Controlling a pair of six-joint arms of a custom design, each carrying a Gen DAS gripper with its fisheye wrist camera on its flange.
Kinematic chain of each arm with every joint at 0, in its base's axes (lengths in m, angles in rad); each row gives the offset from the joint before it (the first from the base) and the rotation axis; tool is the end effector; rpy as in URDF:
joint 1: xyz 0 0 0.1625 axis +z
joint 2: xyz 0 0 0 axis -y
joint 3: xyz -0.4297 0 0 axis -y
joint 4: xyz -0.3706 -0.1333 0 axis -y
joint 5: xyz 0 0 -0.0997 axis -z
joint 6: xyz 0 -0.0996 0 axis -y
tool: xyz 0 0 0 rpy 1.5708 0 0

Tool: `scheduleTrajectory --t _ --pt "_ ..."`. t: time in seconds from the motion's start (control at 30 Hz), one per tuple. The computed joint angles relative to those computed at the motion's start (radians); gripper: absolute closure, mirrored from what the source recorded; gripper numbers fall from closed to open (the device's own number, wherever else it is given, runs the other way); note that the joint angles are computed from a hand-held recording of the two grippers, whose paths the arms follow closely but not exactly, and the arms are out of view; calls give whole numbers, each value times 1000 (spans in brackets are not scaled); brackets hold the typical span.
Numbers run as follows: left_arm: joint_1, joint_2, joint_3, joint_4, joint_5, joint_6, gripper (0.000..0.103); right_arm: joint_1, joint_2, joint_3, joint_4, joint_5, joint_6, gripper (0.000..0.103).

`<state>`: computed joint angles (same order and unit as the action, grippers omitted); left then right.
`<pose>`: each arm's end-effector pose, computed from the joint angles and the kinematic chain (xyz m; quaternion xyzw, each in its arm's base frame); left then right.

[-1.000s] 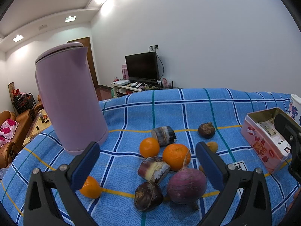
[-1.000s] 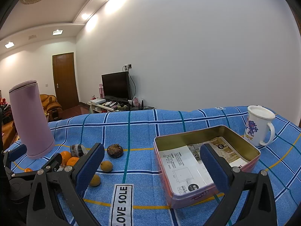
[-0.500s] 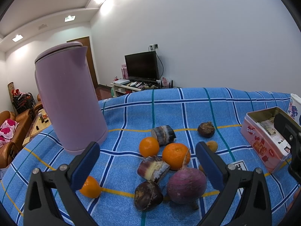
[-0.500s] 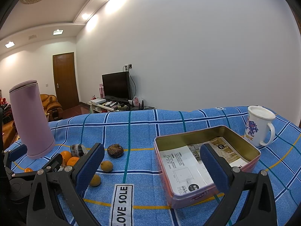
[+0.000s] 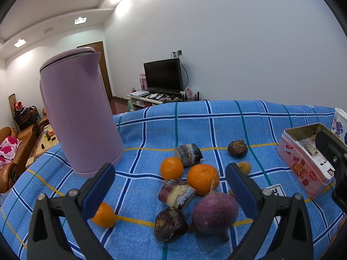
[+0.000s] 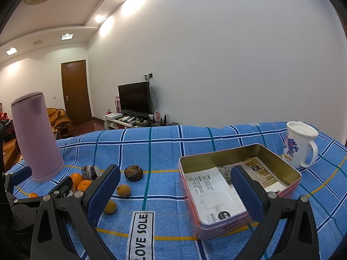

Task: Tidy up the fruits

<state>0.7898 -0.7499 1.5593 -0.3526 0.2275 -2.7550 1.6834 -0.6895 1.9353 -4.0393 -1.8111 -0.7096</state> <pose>-0.2210 -0.5501 0.0877 0.0918 0.7357 -0.5093 0.4369 0.1735 -0.5589 0.1454 0.2618 -0.7727 0.5158 0.2614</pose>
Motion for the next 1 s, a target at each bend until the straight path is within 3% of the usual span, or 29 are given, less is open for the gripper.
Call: scheduleTrajectory --t 0.73,1.0 --pt "1 8 -9 27 2 -28 0 -1 1 2 9 5 -2 1" --pt "6 18 -36 142 11 -128 0 0 -1 6 18 14 -12 1"
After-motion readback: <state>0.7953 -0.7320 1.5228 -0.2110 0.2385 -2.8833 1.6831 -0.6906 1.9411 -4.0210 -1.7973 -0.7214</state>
